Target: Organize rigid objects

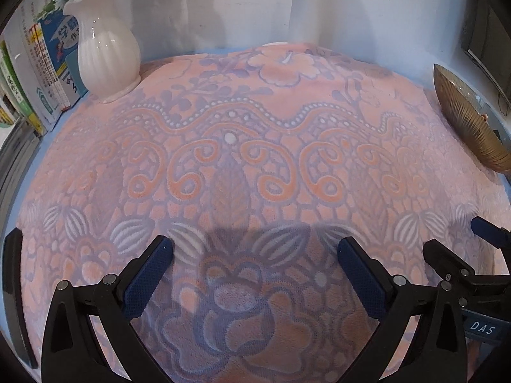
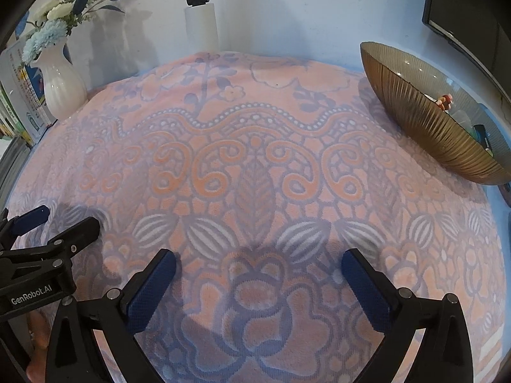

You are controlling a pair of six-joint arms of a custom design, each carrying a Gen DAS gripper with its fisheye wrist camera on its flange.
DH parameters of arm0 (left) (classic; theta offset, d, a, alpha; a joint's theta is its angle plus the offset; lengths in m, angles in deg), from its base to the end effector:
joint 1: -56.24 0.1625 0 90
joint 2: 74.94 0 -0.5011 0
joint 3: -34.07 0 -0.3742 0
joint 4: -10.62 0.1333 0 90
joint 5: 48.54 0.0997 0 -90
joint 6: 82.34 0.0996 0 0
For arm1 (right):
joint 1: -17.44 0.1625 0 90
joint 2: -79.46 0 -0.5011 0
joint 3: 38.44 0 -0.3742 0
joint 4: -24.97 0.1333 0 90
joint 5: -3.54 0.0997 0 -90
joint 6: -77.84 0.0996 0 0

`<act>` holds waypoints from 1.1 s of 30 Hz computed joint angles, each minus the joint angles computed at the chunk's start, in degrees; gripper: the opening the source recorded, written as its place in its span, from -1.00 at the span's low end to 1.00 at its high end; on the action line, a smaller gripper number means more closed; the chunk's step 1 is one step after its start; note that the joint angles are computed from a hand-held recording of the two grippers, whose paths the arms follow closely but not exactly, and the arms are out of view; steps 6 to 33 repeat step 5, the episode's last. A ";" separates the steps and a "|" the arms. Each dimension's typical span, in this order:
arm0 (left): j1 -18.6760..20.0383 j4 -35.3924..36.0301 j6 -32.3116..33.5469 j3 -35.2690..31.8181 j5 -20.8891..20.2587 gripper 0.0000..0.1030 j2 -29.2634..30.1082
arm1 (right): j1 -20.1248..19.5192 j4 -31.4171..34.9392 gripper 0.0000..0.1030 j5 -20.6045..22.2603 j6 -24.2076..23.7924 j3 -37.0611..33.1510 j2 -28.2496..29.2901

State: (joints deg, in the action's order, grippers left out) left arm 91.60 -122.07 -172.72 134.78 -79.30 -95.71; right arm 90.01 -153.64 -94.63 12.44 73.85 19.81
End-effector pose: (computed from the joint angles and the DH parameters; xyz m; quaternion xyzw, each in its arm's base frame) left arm -0.3483 -0.5156 -0.1291 -0.1026 0.8325 -0.3633 0.4056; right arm -0.0717 -0.6261 0.2763 0.3656 -0.8757 0.1861 0.2545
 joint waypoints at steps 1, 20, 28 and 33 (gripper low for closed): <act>0.22 -0.09 0.41 -0.21 0.15 1.00 0.06 | 0.00 -0.09 1.00 0.01 -0.04 0.04 0.02; 0.46 0.07 0.93 -0.45 0.44 1.00 0.17 | 0.11 -0.64 1.00 -0.15 0.06 0.17 0.21; 0.46 0.07 0.93 -0.45 0.44 1.00 0.17 | 0.11 -0.64 1.00 -0.15 0.06 0.17 0.21; 0.46 0.07 0.93 -0.45 0.44 1.00 0.17 | 0.11 -0.64 1.00 -0.15 0.06 0.17 0.21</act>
